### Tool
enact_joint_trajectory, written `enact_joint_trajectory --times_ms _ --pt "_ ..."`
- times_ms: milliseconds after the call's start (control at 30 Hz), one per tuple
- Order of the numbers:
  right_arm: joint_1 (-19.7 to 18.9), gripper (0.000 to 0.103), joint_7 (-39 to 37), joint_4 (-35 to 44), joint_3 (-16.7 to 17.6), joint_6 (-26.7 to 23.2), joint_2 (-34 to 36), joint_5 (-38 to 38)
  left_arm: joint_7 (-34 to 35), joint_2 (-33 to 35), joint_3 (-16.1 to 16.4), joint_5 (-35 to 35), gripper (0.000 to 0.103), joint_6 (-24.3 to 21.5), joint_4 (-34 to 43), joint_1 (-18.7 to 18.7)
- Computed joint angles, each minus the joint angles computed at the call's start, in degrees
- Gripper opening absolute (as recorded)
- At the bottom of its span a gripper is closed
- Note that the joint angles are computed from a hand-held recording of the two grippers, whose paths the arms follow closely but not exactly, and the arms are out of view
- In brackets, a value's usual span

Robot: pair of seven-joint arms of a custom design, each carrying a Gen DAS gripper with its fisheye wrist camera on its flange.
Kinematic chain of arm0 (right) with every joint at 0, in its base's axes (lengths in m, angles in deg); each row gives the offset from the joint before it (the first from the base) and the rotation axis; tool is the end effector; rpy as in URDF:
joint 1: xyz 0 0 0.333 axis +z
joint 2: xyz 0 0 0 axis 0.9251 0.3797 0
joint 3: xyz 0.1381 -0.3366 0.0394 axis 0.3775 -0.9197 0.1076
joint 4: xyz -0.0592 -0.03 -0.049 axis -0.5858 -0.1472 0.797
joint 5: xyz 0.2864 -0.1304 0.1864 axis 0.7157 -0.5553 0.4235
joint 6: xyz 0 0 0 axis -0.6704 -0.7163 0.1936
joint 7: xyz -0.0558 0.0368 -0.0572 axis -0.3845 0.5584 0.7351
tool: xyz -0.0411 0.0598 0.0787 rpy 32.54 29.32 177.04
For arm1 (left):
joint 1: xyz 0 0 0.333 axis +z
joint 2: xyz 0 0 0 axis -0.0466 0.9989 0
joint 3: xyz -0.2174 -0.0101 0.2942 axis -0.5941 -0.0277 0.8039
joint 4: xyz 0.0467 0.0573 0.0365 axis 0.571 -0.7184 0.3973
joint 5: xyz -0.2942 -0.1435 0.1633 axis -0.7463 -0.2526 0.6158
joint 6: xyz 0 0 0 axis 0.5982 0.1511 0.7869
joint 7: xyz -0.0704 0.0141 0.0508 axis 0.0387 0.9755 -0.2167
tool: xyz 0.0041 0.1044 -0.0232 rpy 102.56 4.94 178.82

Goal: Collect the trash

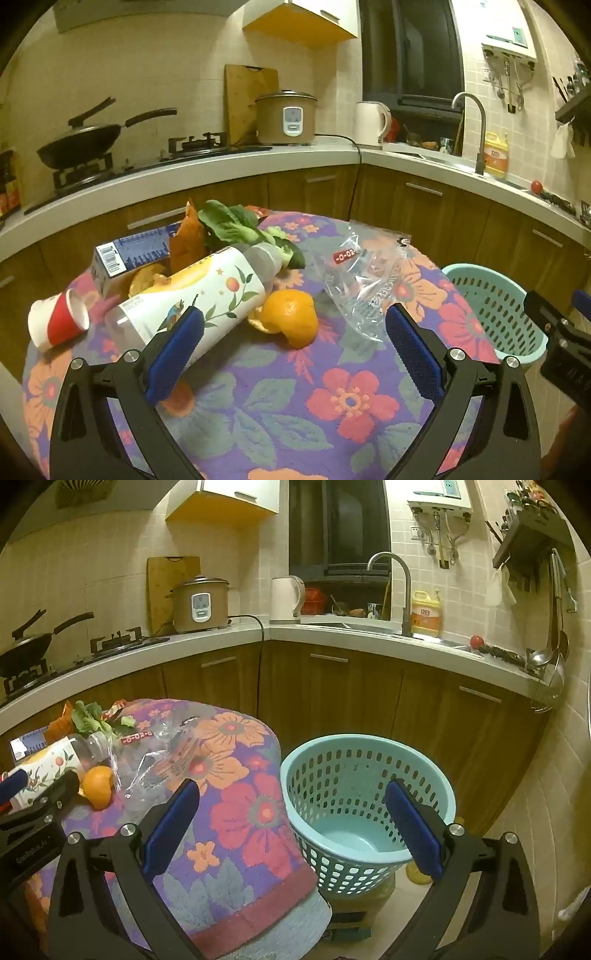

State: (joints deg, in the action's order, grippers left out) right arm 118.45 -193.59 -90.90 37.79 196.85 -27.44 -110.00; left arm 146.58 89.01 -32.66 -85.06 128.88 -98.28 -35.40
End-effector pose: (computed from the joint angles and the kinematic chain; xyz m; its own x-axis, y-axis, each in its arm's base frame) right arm 0.6339 0.5271 0.3548 -0.4490 -0.8925 -0.0420 -0.3459 0.2169 -0.9129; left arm 0.7250 -0.3124 0.3459 -0.2648 -0.9643 0.0040 -0.4370 0.1163 -0.8919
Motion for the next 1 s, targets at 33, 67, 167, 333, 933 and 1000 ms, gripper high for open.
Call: enact_joint_trajectory --times_ms 33,67,167,333,933,1000 --pt "-0.01 0.095 0.21 -0.17 -0.03 0.21 -0.09 -0.06 0.11 -0.11 -0.28 0.11 0.095 0.55 -0.26 0.14" --pt "0.0 0.095 0.15 -0.07 -0.04 0.16 -0.03 -0.06 0.33 -0.2 -0.44 0.1 0.095 0.96 -0.5 0.17" --pt "0.11 0.095 0.97 -1.45 -0.08 0.99 -0.95 -0.57 0.92 -0.19 -0.33 -0.17 0.095 1.21 -0.4 -0.01" --pt "0.42 0.095 1.84 -1.75 -0.17 1.54 -1.36 -1.69 2.02 -0.99 -1.49 -0.55 0.095 1.46 -1.14 0.56" --pt "0.85 0.095 1.25 -0.56 0.4 -3.4 -0.97 -0.46 3.53 -1.35 -5.42 0.08 0.095 2.87 -1.34 3.21" --pt "0.67 0.095 0.52 0.07 0.56 -3.87 -0.68 -0.18 3.95 -1.39 -5.72 -0.1 0.095 3.04 -1.4 3.33"
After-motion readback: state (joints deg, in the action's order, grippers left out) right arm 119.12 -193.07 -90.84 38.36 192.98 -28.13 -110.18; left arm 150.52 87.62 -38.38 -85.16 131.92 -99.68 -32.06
